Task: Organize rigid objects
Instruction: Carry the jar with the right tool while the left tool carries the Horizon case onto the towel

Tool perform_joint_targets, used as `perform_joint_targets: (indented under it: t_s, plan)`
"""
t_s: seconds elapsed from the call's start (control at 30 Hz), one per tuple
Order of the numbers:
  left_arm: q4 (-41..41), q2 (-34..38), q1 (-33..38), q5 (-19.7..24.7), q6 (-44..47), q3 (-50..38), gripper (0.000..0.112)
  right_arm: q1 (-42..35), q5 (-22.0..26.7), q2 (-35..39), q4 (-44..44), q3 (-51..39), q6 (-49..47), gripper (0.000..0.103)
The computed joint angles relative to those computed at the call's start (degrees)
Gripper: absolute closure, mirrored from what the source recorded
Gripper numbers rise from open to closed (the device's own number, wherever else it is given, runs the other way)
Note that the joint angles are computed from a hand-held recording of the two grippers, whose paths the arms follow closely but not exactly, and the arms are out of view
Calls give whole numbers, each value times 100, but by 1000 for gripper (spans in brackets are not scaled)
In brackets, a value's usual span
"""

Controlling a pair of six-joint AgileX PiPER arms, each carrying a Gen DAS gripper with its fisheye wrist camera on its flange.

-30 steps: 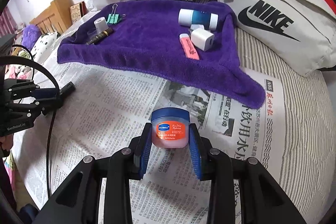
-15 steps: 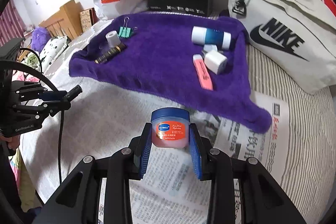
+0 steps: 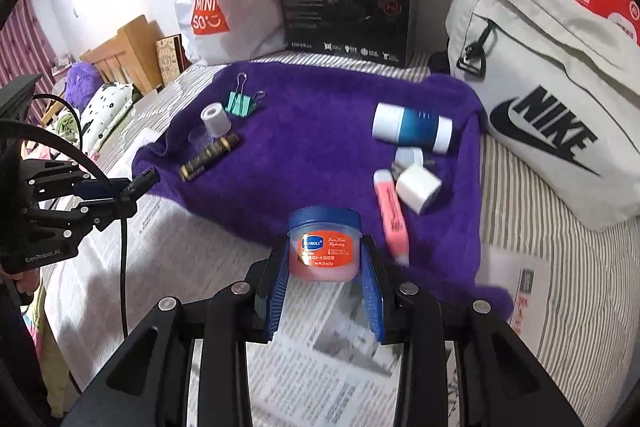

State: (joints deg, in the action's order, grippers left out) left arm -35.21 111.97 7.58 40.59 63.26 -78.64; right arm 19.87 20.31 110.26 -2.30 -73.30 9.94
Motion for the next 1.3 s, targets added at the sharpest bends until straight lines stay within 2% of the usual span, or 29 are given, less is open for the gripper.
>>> perform_joint_targets:
  t_s: [0.4, 0.47, 0.77, 1.13, 1.3]
  plan:
    - [217, 759, -107, 509, -668, -1519, 91, -177, 703, 811, 196, -1384, -372, 69]
    - [217, 895, -141, 446, -784, -1734, 91, -195, 730, 945, 192, -1539, -388, 69]
    - [521, 1846, -353, 946, -1403, -3093, 91, -263, 1163, 1622, 379, -2325, -645, 69]
    - [690, 2669, -546, 1487, -1810, -4391, 91, -335, 1612, 2099, 853, -2861, -1099, 69]
    - [734, 2899, -574, 1655, -1922, -4763, 91, -300, 1569, 2100, 759, -2826, -1116, 69]
